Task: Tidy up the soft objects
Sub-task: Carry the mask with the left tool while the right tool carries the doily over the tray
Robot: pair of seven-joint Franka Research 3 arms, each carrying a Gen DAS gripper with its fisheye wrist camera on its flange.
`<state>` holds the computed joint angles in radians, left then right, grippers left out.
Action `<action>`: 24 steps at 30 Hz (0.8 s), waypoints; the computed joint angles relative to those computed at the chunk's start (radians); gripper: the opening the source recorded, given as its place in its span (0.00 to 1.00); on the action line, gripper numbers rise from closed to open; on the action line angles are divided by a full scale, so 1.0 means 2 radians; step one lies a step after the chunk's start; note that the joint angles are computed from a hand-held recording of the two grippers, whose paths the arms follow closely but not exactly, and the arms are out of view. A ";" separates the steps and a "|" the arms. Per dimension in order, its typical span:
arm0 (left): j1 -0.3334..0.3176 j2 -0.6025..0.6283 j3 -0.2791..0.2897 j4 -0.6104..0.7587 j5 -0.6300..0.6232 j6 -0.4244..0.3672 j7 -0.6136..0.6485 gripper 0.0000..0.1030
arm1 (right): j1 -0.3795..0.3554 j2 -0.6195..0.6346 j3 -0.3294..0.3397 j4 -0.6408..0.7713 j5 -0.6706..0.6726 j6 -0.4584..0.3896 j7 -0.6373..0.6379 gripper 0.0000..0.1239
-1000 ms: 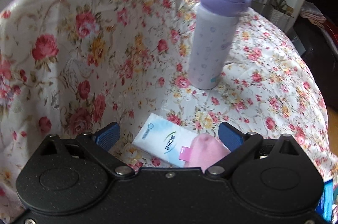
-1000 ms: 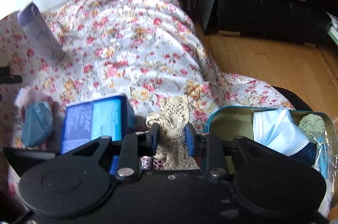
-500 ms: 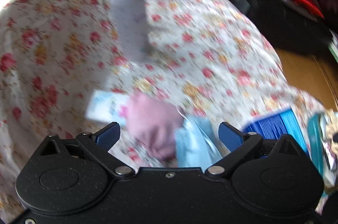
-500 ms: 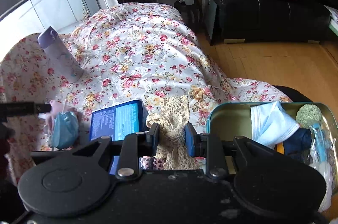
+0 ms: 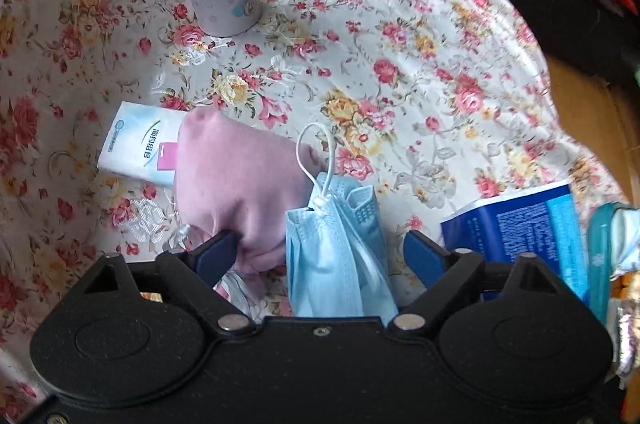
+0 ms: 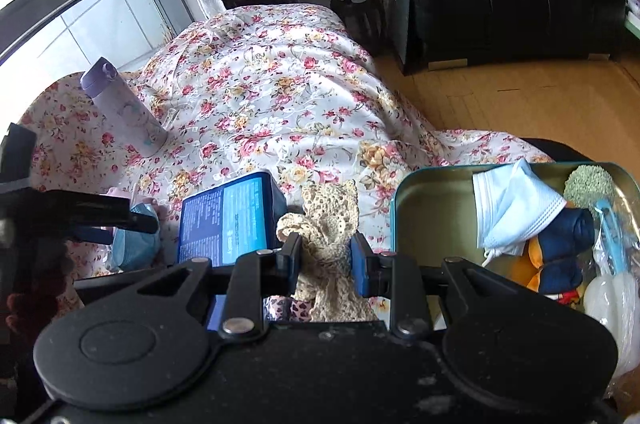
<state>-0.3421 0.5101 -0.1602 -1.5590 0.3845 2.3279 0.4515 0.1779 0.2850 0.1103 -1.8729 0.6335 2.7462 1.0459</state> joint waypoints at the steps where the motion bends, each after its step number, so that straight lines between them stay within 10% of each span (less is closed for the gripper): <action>1: -0.003 0.004 0.001 0.007 0.003 -0.009 0.002 0.74 | -0.001 -0.002 0.001 -0.002 0.002 0.000 -0.002 0.21; 7: -0.004 -0.009 0.000 0.002 0.010 -0.012 0.003 0.42 | -0.004 -0.013 0.003 -0.016 0.019 0.004 -0.012 0.21; 24: -0.065 -0.022 -0.009 0.088 0.108 -0.045 -0.002 0.42 | -0.015 -0.082 -0.013 -0.079 0.133 0.039 -0.091 0.21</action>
